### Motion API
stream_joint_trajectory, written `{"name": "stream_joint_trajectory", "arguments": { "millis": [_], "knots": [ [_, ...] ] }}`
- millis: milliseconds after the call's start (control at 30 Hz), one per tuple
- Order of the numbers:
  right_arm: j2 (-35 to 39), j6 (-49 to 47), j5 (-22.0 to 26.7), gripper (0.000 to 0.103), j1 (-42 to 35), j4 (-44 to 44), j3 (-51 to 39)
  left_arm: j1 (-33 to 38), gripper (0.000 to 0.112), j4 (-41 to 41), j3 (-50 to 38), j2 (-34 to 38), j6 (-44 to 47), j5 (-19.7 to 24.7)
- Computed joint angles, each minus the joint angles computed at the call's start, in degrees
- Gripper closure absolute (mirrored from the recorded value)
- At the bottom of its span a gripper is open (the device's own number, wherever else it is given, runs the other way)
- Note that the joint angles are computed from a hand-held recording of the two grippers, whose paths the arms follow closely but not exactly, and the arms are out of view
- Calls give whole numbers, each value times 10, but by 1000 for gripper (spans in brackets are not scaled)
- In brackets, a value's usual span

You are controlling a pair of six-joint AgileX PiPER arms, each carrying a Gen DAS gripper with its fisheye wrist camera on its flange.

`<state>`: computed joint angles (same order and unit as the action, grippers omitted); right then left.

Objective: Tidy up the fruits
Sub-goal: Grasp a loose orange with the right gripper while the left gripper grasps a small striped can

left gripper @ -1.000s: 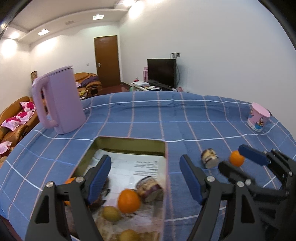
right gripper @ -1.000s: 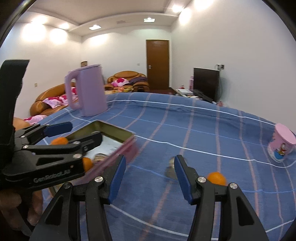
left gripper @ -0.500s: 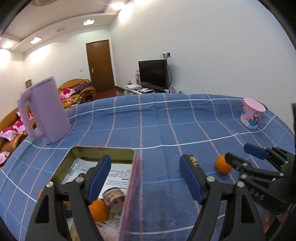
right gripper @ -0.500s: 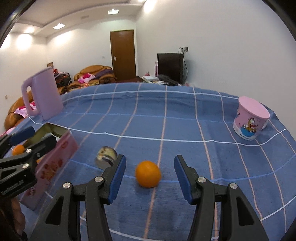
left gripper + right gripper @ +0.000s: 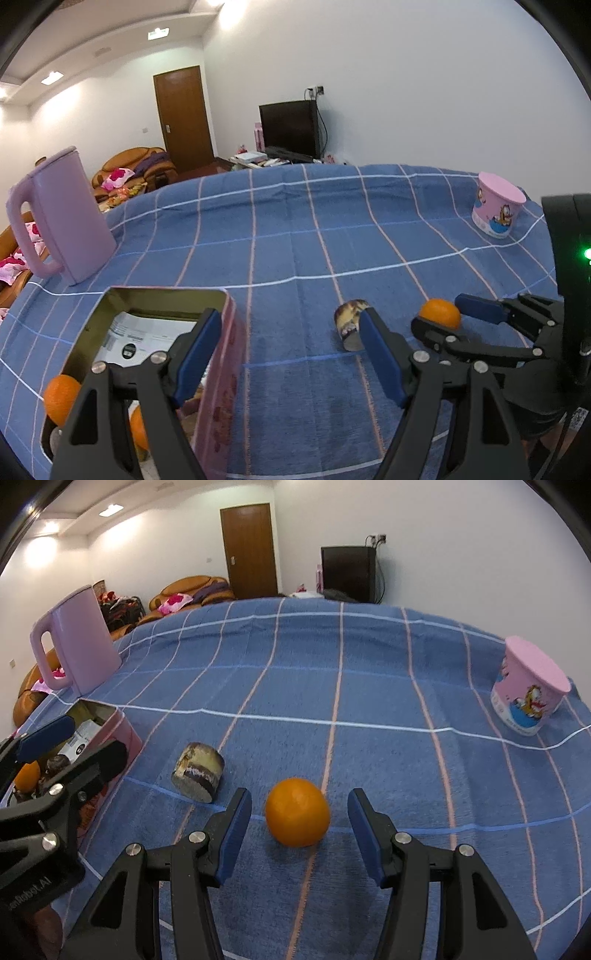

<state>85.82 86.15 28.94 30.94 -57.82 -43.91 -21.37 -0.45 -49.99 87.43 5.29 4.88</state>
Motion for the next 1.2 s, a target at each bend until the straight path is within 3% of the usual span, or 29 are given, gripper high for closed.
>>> {"name": "stream_joint_trajectory", "arguments": {
  "millis": [100,167,400,700,833,1033,1100,1200],
  "knots": [
    [5,-41,-18,59,-13,35,-3,-5,33,-39,0,3,45,3],
    [4,-49,-27,66,-19,44,-2,-9,33,-17,-1,6,25,5],
    [-41,89,0,66,-1,-58,41,-10,33,-115,-17,23,124,28],
    [-66,160,10,66,-10,-89,63,-44,35,1,-53,64,7,47],
    [-70,176,9,66,-12,-99,69,-50,38,-35,-82,93,41,74],
    [-65,179,8,66,-12,-102,67,-34,58,-131,-125,128,121,117],
    [-66,176,2,66,-16,-100,68,-25,71,-198,-131,133,186,131],
    [-63,170,-8,66,-23,-98,67,-16,73,-253,-129,132,238,137]
  ]
}}
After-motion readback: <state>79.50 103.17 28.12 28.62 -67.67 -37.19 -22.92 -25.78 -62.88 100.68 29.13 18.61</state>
